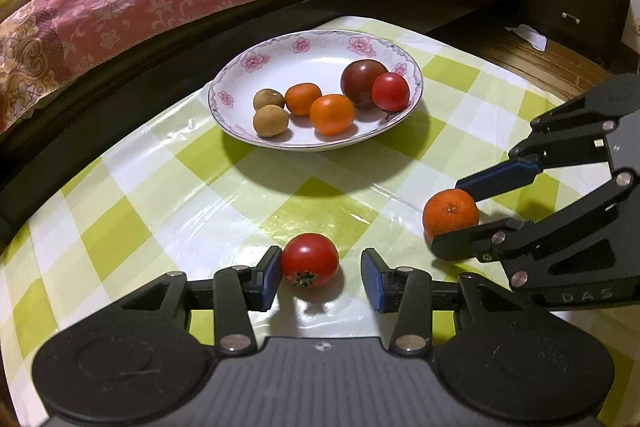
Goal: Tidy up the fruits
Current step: 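Close the left tool on the red tomato while the right tool grasps the mandarin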
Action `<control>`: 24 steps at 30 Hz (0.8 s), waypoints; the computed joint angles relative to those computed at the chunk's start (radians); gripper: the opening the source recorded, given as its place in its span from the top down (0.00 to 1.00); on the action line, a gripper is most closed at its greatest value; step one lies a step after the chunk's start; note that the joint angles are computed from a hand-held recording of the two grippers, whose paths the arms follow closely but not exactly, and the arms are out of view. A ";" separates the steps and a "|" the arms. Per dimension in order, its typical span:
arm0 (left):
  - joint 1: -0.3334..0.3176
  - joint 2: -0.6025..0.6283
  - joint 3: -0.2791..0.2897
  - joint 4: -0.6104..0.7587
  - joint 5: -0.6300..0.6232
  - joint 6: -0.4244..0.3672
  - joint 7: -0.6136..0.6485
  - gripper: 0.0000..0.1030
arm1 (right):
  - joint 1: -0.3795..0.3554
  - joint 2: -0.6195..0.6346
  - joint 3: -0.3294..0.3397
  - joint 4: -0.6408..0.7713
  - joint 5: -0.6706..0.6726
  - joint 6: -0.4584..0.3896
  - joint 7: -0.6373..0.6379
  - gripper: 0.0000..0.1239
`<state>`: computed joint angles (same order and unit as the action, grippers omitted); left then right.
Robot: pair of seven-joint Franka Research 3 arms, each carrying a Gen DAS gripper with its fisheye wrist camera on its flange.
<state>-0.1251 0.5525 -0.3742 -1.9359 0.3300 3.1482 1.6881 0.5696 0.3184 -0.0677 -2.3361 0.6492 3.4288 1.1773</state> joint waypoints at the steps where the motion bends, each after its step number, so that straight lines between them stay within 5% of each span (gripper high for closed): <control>1: 0.004 0.001 -0.005 0.002 -0.002 -0.003 0.000 0.52 | 0.016 0.003 -0.015 0.004 0.012 -0.007 -0.007 0.72; 15: -0.033 0.001 0.033 0.008 0.004 0.003 -0.019 0.50 | 0.020 0.010 -0.028 0.014 -0.001 -0.026 0.021 0.72; 24: -0.026 -0.009 0.028 0.007 0.007 -0.012 -0.029 0.62 | 0.099 0.009 -0.104 0.015 0.016 -0.044 0.006 0.76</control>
